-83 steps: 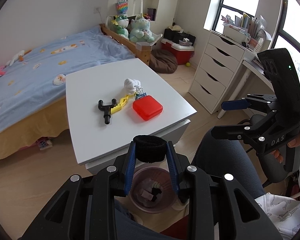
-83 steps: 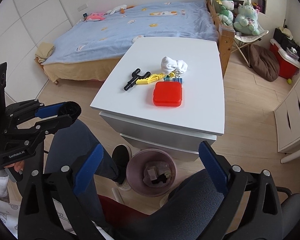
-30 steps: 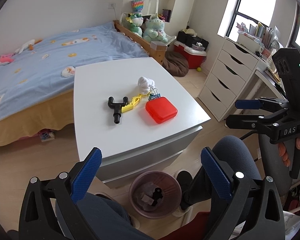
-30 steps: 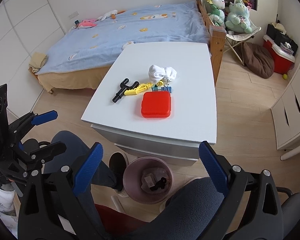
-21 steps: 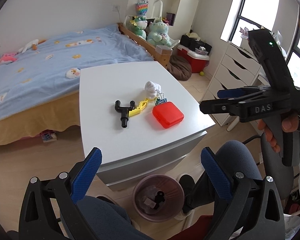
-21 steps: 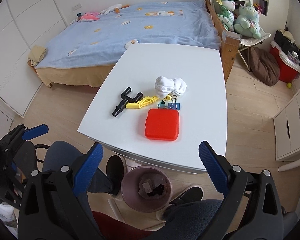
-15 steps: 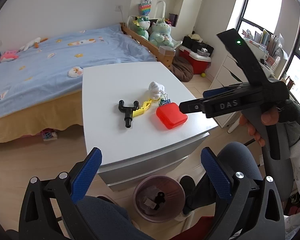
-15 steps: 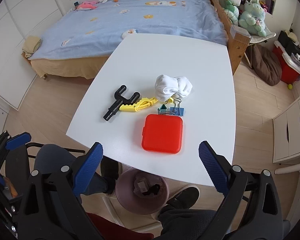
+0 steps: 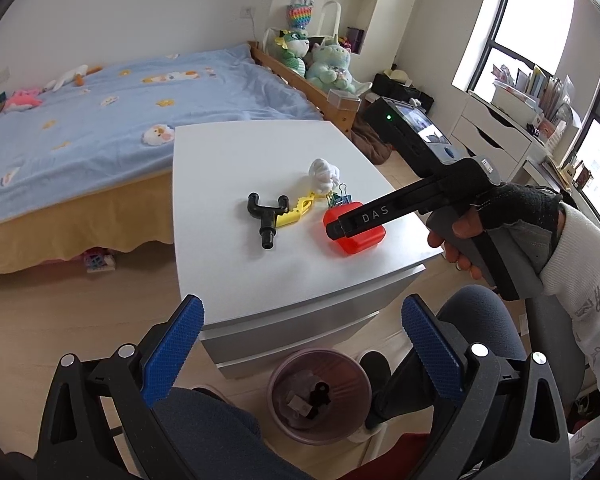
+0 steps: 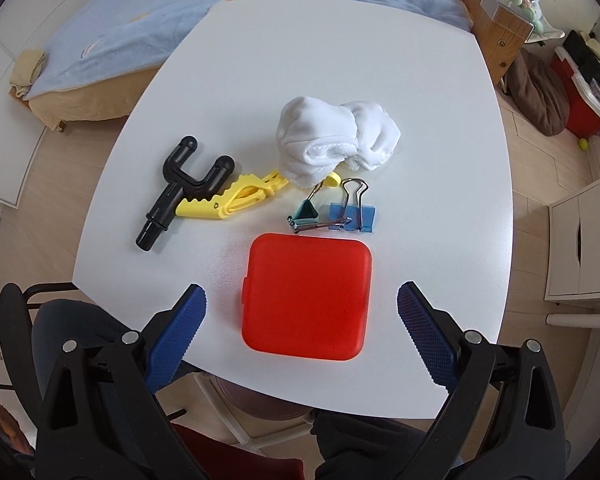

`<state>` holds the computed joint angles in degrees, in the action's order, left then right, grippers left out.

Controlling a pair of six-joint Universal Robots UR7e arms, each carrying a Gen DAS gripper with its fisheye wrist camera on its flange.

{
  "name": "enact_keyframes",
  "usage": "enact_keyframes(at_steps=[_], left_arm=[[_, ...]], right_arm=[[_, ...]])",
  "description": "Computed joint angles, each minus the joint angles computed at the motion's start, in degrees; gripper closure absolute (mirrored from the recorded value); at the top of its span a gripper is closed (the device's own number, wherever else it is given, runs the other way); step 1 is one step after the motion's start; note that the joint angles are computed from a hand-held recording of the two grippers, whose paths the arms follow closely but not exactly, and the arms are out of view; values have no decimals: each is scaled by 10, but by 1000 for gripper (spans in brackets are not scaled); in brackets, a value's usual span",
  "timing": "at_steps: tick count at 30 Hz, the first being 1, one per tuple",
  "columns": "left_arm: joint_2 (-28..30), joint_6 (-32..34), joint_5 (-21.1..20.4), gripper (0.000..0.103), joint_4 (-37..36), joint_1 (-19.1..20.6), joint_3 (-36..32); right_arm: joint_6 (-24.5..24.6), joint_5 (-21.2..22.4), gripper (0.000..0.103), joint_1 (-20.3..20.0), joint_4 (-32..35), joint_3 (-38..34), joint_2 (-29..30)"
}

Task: Collect trash
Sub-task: 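Reach the right tool to the red plastic box and open around it, then close the right tool on the red box and lift it off the table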

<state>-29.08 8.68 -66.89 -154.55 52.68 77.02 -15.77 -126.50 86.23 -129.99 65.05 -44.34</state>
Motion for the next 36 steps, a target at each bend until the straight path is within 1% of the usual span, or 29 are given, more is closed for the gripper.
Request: enact_keyframes(at_steps=[9, 11, 15, 21, 23, 29, 36], left_arm=[[1, -8, -3, 8, 7, 5, -4], [1, -8, -3, 8, 6, 5, -4], [2, -8, -2, 8, 8, 5, -4], [7, -9, -3, 8, 12, 7, -9], [8, -9, -4, 8, 13, 7, -10], [9, -9, -4, 8, 15, 7, -11], [11, -7, -2, 8, 15, 7, -17]], right_arm=[[8, -7, 9, -2, 10, -9, 10], [10, -8, 14, -2, 17, -14, 13], [8, -12, 15, -1, 7, -9, 14], [-4, -31, 28, 3, -18, 6, 11], [-10, -36, 36, 3, -28, 11, 9], [-24, -27, 36, 1, -51, 25, 0], [-34, -5, 37, -3, -83, 55, -20]])
